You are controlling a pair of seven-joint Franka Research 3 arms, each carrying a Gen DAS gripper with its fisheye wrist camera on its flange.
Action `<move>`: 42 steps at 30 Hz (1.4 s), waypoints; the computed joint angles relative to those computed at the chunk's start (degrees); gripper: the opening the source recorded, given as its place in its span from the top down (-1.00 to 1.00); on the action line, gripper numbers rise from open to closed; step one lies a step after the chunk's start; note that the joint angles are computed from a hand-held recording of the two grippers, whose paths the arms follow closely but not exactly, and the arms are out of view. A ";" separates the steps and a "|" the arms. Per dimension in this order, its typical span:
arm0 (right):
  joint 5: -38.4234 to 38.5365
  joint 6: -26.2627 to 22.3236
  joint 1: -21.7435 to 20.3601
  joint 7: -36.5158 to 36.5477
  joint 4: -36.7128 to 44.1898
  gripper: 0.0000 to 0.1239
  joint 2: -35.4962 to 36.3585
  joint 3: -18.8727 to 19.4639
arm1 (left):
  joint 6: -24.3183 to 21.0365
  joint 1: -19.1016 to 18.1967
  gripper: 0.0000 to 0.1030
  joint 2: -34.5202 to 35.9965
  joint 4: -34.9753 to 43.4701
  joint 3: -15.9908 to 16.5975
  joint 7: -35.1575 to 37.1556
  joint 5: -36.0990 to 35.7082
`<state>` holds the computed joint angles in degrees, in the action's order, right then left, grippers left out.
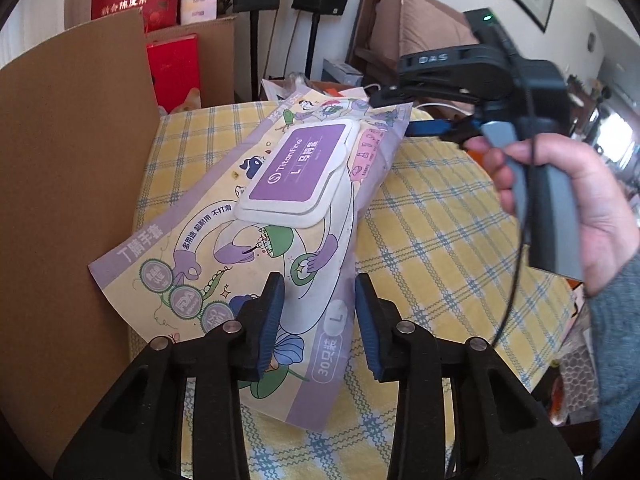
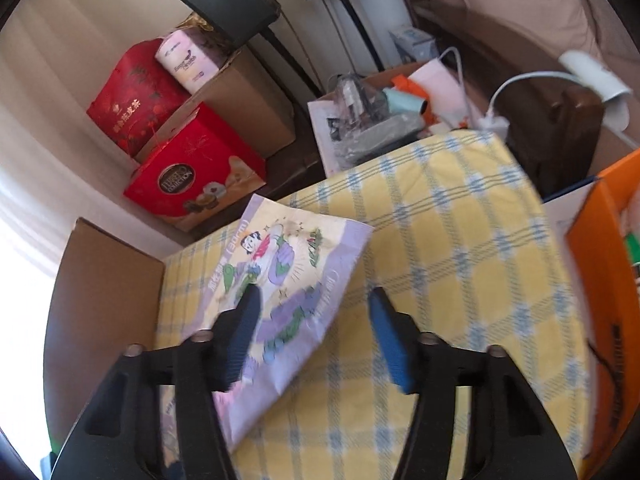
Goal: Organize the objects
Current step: 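Grasp the wet wipes pack edge with the right gripper and lift it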
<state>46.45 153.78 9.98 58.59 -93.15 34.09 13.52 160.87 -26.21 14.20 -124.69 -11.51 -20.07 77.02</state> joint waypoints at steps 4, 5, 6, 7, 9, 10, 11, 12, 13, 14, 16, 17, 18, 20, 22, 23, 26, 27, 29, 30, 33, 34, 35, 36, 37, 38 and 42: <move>1.14 -4.81 -0.86 1.74 3.92 0.45 3.16 0.93 | -0.39 -0.35 0.42 -0.03 0.00 -0.01 -1.11 1.01; 2.28 -5.83 -1.45 1.71 4.51 0.47 3.73 1.51 | -0.01 -0.29 0.51 -0.10 0.01 0.02 -1.59 1.46; 3.36 -5.83 -1.70 1.75 4.55 0.57 3.86 1.78 | 0.16 -0.22 0.55 -0.19 0.05 -0.02 -1.78 1.56; 4.16 -5.55 -1.83 1.53 4.29 0.66 3.65 1.91 | 0.23 -0.14 0.62 -0.24 0.11 -0.09 -1.64 1.50; 5.36 -5.28 -2.10 0.56 3.66 0.80 2.87 2.11 | 0.03 -0.10 0.69 -0.33 0.32 -0.28 -0.65 1.03; 5.59 -4.87 -1.98 0.00 3.15 0.83 2.21 2.00 | -0.06 -0.20 0.71 -0.43 0.37 -0.30 -0.64 1.28; 5.60 -4.43 -1.71 -0.36 2.84 0.86 1.71 1.79 | -0.01 -0.13 0.73 -0.49 0.45 -0.43 0.31 0.89; 6.21 -3.73 -1.80 -1.49 2.06 0.87 0.84 1.98 | -0.27 -0.04 0.74 -0.49 0.63 -0.67 2.13 -0.30; 6.89 -3.47 -2.02 -2.63 1.35 0.89 -0.12 2.21 | -0.70 -0.06 0.75 -0.57 0.86 -0.88 3.91 -1.50; 7.74 -3.21 -2.20 -3.72 0.74 0.91 -0.88 2.40 | -0.82 -0.23 0.76 -0.93 0.86 -0.90 4.49 -1.72; 9.87 -2.28 -2.45 -6.46 -0.75 0.92 -2.98 2.86 | -0.13 -0.35 0.76 -1.94 0.66 -0.76 3.87 -0.92; 10.82 -1.96 -2.47 -7.86 -1.56 0.92 -4.20 2.94 | 0.53 -0.33 0.76 -2.76 0.32 -0.75 3.05 -0.16; 11.86 -1.70 -2.51 -9.46 -2.56 0.92 -5.69 2.99 | 1.09 -0.21 0.76 -3.48 0.00 -0.83 2.39 0.44; 12.80 -1.44 -1.89 -11.07 -3.90 0.91 -8.26 2.30 | 1.83 0.07 0.76 -4.73 -0.29 -1.22 1.80 1.02; 13.09 -1.93 -1.12 -11.56 -4.38 0.91 -9.96 1.30 | 1.64 0.12 0.76 -5.93 -0.47 -1.68 0.63 2.33; 12.95 -2.02 -0.67 -11.51 -4.74 0.91 -10.90 0.73 | 1.24 0.14 0.76 -6.66 -0.61 -2.00 0.35 2.75; 13.79 -2.07 0.16 -12.53 -5.87 0.91 -13.53 -0.31 | 0.48 0.47 0.76 -8.91 -1.25 -2.97 -0.85 4.29; 14.29 -2.07 0.35 -13.01 -6.34 0.91 -14.46 -0.54 | 0.45 0.68 0.76 -9.75 -1.55 -3.32 -0.68 4.20; 15.09 -2.27 0.85 -13.59 -7.06 0.91 -16.07 -1.07 | -0.18 1.04 0.76 -11.36 -2.13 -3.99 -0.38 4.22; 15.62 -2.32 1.09 -14.09 -7.37 0.91 -16.86 -1.27 | -0.69 1.17 0.76 -12.21 -2.42 -4.36 -0.25 4.35; 16.43 -2.15 2.09 -15.27 -8.38 0.91 -19.14 -2.03 | -1.30 1.72 0.77 -14.88 -3.54 -5.40 0.47 4.32; 16.24 -2.13 2.54 -15.08 -8.43 0.91 -19.61 -2.36 | -1.77 1.86 0.80 -15.96 -4.01 -5.82 -0.34 5.15; 15.63 -1.86 3.10 -14.60 -8.53 0.91 -20.09 -2.70 | -1.46 2.17 0.80 -17.27 -4.53 -6.14 -2.98 7.83; 14.66 -1.04 3.79 -14.15 -8.70 0.91 -20.54 -3.02 | -1.87 2.35 0.80 -18.48 -5.00 -6.58 -3.79 8.70; 14.00 -0.63 4.27 -13.84 -8.63 0.91 -20.74 -3.21 | -2.77 2.49 0.82 -19.83 -5.48 -7.01 -3.00 8.23; 13.53 -0.64 4.59 -13.44 -8.45 0.91 -20.85 -3.33 | -3.27 2.83 0.82 -20.82 -5.71 -7.29 -2.58 8.19; 14.00 -1.30 5.24 -12.83 -6.85 0.91 -20.89 -3.11 | -3.79 4.26 0.88 -26.02 -8.06 -8.12 -0.31 5.97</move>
<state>60.46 152.49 15.22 45.76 -100.00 13.20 10.41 157.08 -21.95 -11.82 -132.75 -19.63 -20.38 82.99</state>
